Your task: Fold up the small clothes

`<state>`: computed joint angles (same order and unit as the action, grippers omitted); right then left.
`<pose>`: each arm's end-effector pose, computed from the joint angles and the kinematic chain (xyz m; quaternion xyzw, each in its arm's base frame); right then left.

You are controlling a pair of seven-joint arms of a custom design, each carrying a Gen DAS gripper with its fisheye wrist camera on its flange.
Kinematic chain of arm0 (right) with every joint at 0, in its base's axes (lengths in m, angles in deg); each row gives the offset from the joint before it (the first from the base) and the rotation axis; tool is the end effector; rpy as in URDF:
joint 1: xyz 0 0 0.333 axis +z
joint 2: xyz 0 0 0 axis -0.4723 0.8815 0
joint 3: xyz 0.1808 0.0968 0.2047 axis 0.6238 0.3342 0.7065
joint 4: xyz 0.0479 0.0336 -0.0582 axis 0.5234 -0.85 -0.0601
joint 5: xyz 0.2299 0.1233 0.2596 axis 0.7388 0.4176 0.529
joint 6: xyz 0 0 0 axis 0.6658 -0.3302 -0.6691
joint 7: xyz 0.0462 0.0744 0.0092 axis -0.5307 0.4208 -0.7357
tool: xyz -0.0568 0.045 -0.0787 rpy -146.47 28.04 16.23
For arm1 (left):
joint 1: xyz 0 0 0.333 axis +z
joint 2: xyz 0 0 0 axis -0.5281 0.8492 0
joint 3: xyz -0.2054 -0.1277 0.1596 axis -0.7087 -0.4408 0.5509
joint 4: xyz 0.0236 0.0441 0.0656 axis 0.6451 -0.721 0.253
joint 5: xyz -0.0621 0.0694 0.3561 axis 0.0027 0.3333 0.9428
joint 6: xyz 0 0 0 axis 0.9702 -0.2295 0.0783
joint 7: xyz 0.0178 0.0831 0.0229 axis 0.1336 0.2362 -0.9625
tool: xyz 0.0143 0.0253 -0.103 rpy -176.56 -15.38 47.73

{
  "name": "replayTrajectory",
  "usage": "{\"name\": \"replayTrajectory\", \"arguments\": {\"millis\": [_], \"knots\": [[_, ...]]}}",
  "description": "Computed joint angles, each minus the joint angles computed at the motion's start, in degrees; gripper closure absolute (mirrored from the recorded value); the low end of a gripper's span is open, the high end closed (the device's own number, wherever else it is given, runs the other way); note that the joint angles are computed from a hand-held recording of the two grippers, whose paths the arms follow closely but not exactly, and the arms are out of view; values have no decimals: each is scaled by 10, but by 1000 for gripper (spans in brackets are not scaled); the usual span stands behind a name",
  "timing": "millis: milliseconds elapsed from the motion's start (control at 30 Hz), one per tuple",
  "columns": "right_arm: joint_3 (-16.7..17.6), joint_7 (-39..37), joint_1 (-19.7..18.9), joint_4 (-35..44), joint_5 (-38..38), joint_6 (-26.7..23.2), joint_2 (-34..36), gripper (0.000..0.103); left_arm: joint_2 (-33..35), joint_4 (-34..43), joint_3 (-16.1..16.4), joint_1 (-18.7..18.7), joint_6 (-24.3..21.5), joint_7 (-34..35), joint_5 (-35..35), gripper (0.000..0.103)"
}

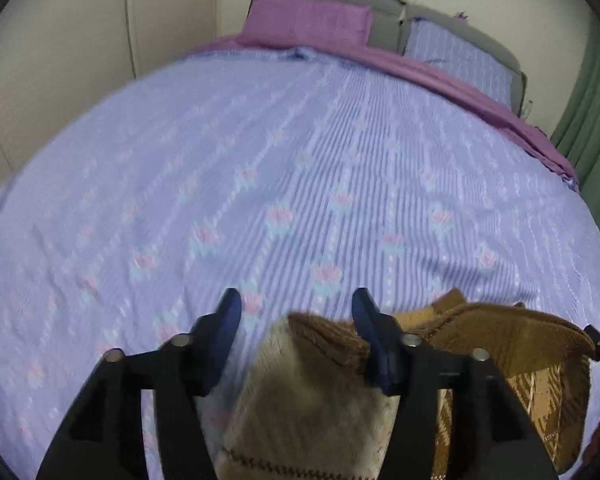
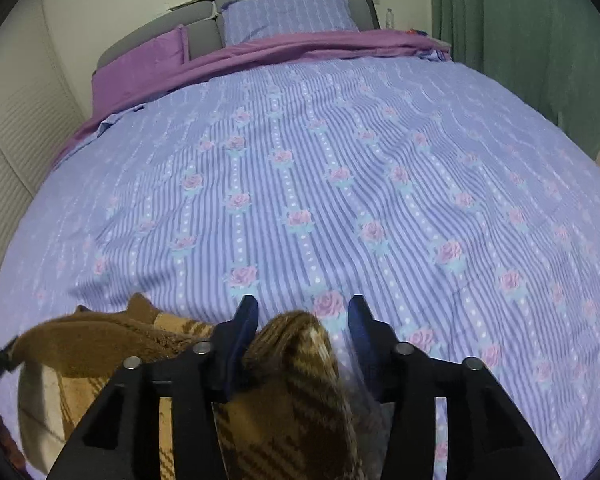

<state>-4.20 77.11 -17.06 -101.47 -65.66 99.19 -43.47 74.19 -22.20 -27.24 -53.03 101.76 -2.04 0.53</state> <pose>0.5684 0.1271 0.5003 -0.5745 0.7520 -0.2037 0.2510 0.5781 -0.3201 0.5020 -0.7384 0.5846 -0.2407 0.2347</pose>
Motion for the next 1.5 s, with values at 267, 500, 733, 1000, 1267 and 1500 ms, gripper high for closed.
{"name": "replayTrajectory", "arguments": {"millis": [267, 500, 733, 1000, 1267, 1500], "knots": [[36, 98, -31, -80, -168, 16, -100, 36, -80, -83, -12, -8, -6, 40, 90, 42], [51, 49, -51, -173, -90, 13, -151, 36, -129, -185, -34, 12, 16, 36, 61, 42], [54, 23, -61, -123, -59, 18, -90, 36, -72, -124, -33, 39, 32, 119, -22, 42], [17, -81, -17, -29, 50, -30, -12, 55, 3, -34, -37, 62, 20, 243, -183, 58], [17, -6, -13, -66, -6, -12, -53, 91, -47, -92, -35, 62, 87, 266, -224, 90], [29, 37, -16, -45, -65, -60, -41, 91, -42, -107, -29, 66, 93, 269, -223, 89]]}}
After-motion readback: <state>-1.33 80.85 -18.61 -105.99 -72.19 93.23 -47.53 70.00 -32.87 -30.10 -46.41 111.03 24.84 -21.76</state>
